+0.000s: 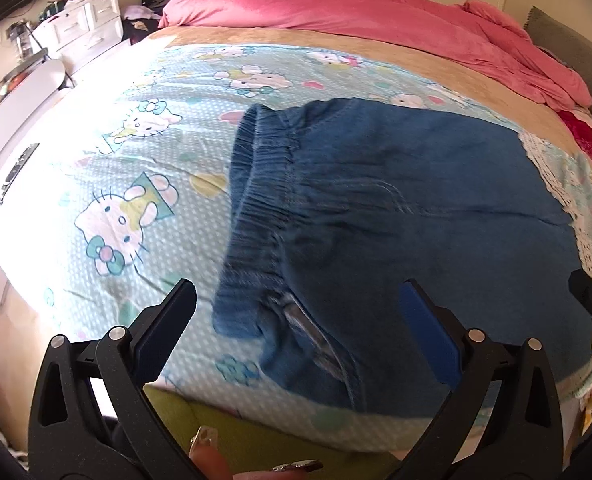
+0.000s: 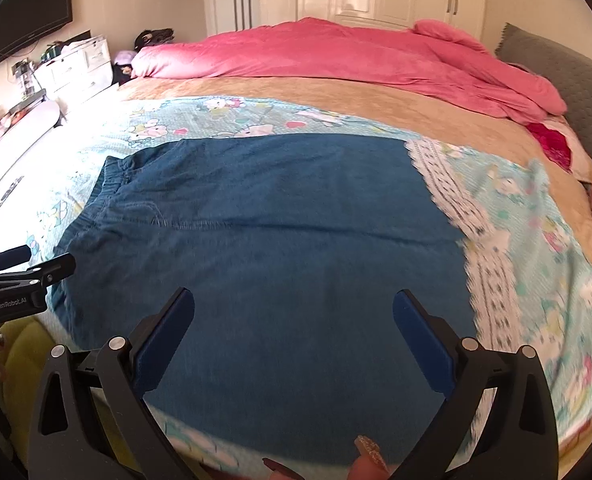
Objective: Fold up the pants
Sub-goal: 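Grasp the denim pants waistband with the left gripper and lift it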
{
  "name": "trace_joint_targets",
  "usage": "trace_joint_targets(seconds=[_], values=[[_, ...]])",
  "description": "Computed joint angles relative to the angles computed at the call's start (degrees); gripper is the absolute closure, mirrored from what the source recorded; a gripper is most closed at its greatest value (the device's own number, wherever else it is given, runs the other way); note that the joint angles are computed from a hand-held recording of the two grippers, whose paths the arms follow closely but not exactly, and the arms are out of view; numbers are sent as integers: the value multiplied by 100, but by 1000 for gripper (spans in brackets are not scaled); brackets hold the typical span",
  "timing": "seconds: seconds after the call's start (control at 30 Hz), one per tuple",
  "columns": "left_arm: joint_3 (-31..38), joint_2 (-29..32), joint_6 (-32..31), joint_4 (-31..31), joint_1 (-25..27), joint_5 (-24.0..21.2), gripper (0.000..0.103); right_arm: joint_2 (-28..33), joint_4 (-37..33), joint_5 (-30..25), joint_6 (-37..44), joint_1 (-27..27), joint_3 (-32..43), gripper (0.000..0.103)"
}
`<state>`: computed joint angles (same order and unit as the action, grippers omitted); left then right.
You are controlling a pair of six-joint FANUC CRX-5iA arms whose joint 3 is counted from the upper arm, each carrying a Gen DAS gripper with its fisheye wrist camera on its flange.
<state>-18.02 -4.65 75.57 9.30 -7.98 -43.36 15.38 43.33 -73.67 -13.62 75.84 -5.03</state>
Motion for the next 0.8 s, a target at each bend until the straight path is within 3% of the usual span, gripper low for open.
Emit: trace_joint_targets(seconds=[0.2,0.37,0.57,0.8], values=[[738,699,69,-123,132,-4,8,144,88,763,1124,-708,236,4],[1626,1445,235,-363,166,-138,8,486,-196,1619,2802,-1400,679,4],[2450,2189,203,-525,144,-435,8,1226,-698,1639,4612,-1977,1650,4],[2847,2652,-223,-286,67,-461,8,1918,-1540,1527,6094,-2448,2767,4]])
